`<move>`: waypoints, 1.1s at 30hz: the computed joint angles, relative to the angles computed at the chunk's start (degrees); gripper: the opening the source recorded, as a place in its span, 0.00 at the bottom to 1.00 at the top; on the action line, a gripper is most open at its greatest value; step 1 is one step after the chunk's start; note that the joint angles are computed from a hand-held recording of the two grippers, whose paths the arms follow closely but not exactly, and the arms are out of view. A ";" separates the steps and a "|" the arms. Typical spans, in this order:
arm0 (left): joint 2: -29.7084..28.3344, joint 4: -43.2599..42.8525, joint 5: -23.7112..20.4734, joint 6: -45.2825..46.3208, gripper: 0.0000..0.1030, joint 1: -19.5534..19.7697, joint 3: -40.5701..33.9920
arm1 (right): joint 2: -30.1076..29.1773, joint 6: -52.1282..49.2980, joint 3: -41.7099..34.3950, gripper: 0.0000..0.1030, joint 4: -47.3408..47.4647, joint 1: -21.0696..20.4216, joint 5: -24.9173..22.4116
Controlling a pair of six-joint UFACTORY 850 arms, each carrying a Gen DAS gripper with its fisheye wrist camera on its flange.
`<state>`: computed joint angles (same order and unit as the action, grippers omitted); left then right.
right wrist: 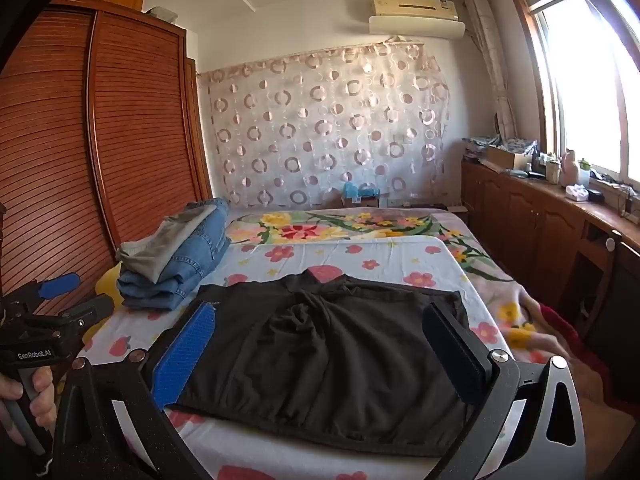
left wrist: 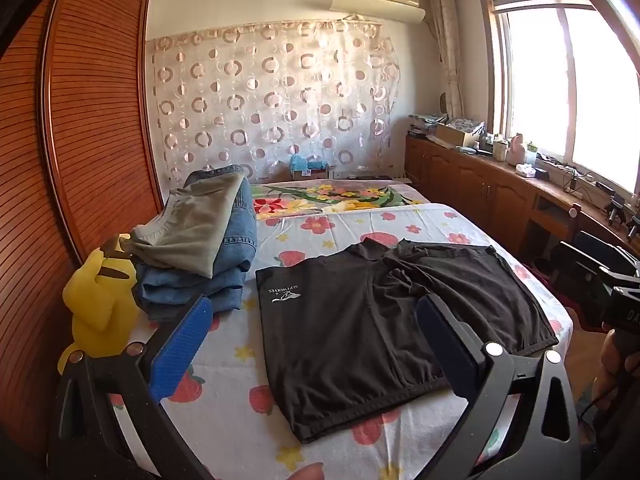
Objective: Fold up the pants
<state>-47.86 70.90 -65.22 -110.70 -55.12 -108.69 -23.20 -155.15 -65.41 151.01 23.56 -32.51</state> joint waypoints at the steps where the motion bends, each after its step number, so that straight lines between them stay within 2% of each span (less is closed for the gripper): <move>1: 0.01 -0.09 0.15 0.04 0.99 0.05 -0.02 | -0.01 -1.66 0.12 1.00 0.92 0.06 -0.30; 11: -0.56 -0.28 -1.02 0.84 0.99 -0.39 -1.80 | -0.16 0.69 -0.69 1.00 -1.22 -0.12 0.41; 19: -1.47 -0.61 -1.10 1.51 0.99 -0.28 -2.97 | -0.07 -0.35 0.03 1.00 -0.34 -0.13 -0.74; 33: -0.24 0.82 -1.78 -0.31 0.99 -0.74 -1.19 | 0.03 -0.42 0.08 1.00 -0.24 -0.09 -0.56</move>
<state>-48.10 71.72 -67.00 -111.02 -55.86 -109.87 -23.17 -155.57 -65.33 150.77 23.47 -33.06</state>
